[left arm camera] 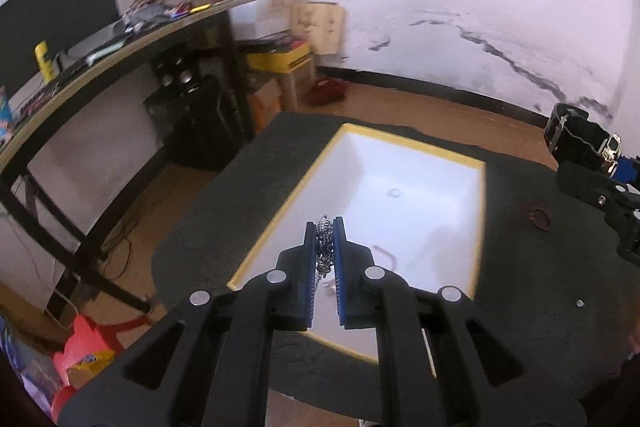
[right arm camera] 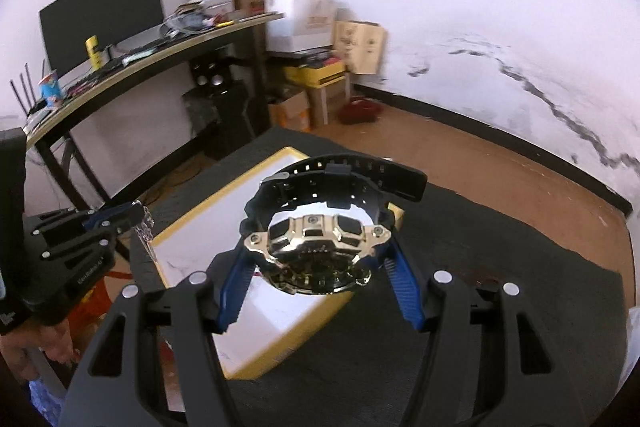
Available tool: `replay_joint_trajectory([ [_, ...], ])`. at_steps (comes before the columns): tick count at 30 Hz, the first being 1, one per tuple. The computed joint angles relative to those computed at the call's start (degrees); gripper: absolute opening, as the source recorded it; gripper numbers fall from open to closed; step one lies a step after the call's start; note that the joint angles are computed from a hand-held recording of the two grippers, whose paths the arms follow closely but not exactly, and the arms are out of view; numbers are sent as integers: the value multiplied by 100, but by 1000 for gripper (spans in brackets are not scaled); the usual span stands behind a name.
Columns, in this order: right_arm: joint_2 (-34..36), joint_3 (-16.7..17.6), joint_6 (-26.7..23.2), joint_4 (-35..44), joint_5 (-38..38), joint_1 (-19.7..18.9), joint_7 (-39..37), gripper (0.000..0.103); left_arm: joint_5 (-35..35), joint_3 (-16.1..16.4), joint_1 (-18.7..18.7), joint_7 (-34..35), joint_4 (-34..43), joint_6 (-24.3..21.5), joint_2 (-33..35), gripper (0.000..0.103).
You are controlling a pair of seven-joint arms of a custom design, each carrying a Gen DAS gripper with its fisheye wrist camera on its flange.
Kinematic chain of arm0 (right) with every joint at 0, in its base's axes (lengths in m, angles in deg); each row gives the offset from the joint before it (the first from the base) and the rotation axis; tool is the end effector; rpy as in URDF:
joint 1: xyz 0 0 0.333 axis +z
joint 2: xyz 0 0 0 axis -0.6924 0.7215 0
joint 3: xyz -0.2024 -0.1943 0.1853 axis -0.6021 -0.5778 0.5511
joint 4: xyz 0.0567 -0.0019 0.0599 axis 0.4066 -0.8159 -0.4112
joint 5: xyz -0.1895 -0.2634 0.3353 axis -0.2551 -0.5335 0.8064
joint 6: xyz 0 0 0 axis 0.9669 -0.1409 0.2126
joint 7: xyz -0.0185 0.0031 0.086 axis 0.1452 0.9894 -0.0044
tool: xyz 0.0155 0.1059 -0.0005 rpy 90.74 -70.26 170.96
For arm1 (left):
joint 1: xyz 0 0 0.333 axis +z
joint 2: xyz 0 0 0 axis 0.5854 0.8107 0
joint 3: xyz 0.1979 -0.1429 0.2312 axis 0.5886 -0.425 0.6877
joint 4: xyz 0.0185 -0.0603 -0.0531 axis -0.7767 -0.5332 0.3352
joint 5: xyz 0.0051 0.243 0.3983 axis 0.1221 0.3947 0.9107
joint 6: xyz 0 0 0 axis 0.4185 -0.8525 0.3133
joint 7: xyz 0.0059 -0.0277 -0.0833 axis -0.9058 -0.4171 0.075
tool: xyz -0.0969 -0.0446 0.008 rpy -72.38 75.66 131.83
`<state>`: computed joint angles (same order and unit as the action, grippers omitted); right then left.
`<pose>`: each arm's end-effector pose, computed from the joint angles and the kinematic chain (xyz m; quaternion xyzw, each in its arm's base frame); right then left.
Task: Organize jewelry
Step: 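Carry the silver chain and gold watch with both tools over the white box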
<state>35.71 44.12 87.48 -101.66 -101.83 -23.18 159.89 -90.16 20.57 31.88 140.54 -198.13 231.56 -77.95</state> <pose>0.4468 0.3370 0.5898 -0.6219 0.6637 -0.2819 0.3052 0.4862 -0.0927 0.5769 -0.5290 0.7570 -0.2930 0.2475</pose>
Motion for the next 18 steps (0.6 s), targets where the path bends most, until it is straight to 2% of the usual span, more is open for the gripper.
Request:
replay_joint_trajectory([
  [5, 457, -6, 84, 249, -55, 39, -11, 61, 76, -62, 174, -225, 67, 257, 387, 8],
  [10, 962, -189, 242, 382, -106, 24, -50, 61, 30, -151, 127, -552, 154, 485, 958, 8],
  [15, 1408, -377, 390, 430, -54, 77, -190, 61, 408, -425, 242, -1241, 110, 761, 1500, 8],
  [18, 1661, -472, 420, 505, 35, 121, -362, 61, 367, -313, 88, -1169, 184, 709, 1711, 8],
])
